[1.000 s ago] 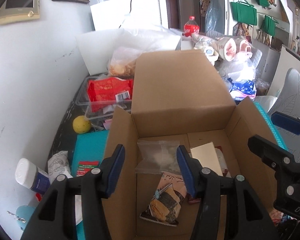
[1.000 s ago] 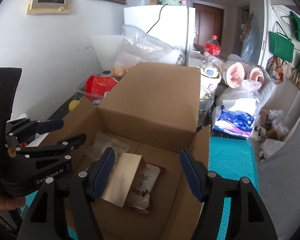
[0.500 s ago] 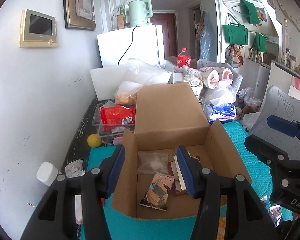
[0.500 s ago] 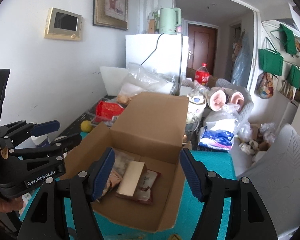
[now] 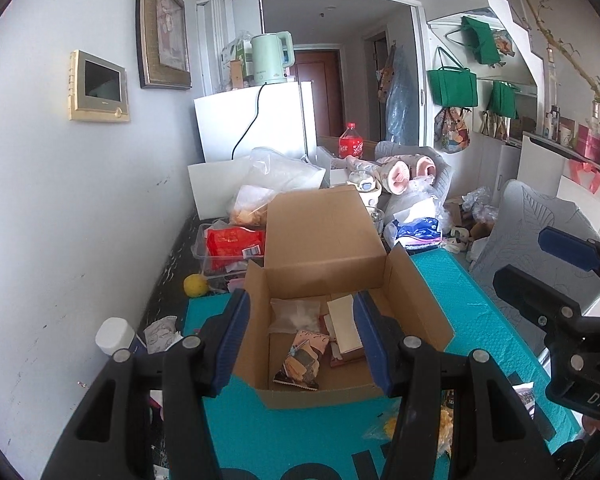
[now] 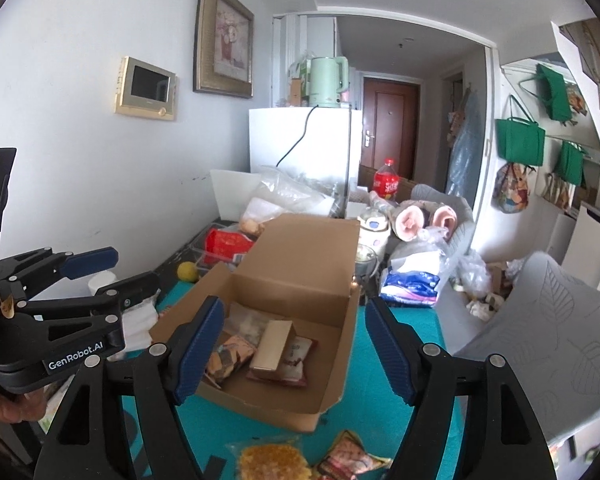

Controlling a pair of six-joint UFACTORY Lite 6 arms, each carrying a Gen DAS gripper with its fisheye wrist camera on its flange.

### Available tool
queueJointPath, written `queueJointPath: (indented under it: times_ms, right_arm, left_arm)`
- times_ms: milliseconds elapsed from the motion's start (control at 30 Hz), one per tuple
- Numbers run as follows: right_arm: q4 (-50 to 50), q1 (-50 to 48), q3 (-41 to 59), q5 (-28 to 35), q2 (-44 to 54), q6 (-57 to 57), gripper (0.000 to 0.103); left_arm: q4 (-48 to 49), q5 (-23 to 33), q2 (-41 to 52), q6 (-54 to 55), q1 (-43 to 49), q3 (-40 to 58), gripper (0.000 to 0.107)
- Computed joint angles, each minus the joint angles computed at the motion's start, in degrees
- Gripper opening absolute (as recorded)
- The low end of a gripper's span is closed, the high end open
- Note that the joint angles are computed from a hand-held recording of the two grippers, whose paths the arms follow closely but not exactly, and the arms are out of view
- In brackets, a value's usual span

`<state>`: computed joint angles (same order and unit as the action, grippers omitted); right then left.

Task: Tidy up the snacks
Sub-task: 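Withdraw both grippers from the cardboard box back toward the remaining snacks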

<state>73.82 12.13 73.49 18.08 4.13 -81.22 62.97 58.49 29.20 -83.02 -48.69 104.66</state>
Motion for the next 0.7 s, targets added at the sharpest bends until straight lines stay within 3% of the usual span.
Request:
queueJointPath:
  times_ms: [67,133,167,433,700]
  right_arm:
    - [0.1,-0.3,-3.0,-0.2,-3.0,0.0,0.076]
    - [1.4,-0.7,-6.3,-0.2,-6.1,-1.2,0.076]
    - [2.6,-1.1,-8.0,0.0,-7.7,-2.3,0.076]
    - [5.0,-3.9,-20.2,1.3,-19.5,-4.2,0.080]
    - [8.1,-9.0,-31.5,4.9,-28.9,-6.6,0.084]
  left_arm:
    - [0.6,1.0,-1.0,-1.3,-1.6,-1.5,0.060]
    - [2.3,2.6,-2.4,-3.9,-3.8,-3.9,0.075]
    - [3.2,3.7,-3.0,-5.2,-5.0,-5.0,0.076]
    - [4.0,5.4,-4.7,-7.9,-11.8,-9.4,0.076]
    - [6.2,3.3,-4.3,-11.0,-16.8,-13.9,0.076]
